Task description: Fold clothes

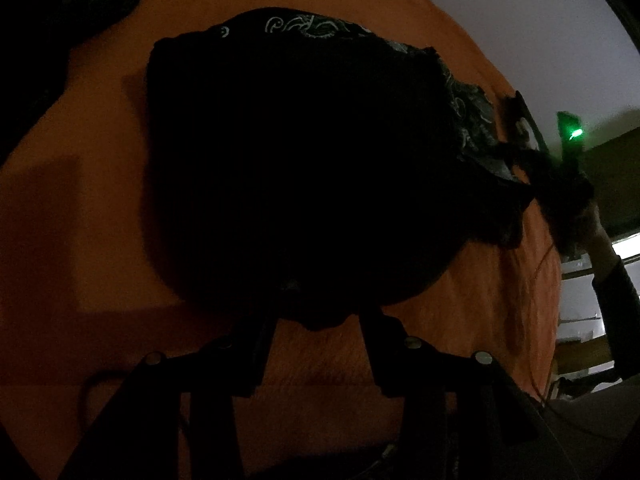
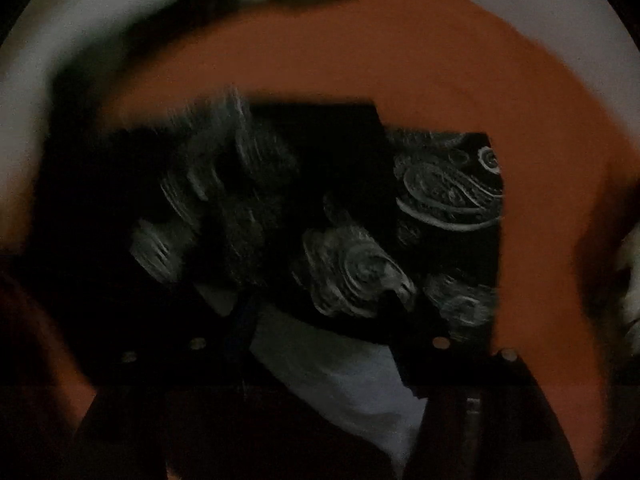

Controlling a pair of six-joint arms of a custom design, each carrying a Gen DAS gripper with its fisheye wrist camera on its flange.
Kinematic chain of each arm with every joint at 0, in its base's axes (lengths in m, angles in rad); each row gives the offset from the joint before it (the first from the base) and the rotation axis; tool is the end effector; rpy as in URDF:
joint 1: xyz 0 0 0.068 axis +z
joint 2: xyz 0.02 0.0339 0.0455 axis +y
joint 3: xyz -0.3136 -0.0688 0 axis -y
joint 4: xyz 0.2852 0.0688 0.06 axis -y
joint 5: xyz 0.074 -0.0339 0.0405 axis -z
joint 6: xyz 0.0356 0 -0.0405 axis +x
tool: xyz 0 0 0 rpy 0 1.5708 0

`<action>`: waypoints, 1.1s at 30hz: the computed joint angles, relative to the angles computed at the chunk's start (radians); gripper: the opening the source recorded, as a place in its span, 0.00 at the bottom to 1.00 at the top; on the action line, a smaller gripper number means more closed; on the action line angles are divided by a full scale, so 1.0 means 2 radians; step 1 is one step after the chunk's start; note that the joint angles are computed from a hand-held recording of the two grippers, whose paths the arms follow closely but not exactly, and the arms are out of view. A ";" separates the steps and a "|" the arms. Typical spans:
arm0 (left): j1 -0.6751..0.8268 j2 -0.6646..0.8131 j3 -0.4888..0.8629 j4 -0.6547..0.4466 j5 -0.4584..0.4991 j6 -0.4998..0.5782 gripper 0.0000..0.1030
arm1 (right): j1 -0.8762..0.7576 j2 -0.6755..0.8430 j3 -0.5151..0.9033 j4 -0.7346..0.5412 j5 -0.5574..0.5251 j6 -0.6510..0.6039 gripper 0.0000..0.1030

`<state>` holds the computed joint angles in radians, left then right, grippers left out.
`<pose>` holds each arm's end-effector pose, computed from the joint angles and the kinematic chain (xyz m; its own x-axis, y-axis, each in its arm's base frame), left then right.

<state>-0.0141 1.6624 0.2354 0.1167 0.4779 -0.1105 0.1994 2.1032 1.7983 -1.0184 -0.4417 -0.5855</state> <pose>0.1759 -0.0189 0.0501 -0.9747 -0.0842 -0.2070 0.0236 0.8823 -0.4701 0.4824 0.1130 0.2524 -0.6363 -0.6383 -0.4332 -0.7600 0.6151 0.2100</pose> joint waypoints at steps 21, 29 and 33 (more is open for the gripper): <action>0.145 0.056 0.027 -0.089 0.091 0.111 0.42 | -0.047 0.011 0.067 0.186 0.192 0.324 0.72; 0.141 0.066 0.032 -0.085 0.094 0.103 0.43 | -0.017 0.013 0.047 0.021 -0.115 0.135 0.72; 0.136 0.060 0.029 -0.083 0.093 0.093 0.43 | 0.026 0.083 0.111 -0.104 -0.075 0.013 0.72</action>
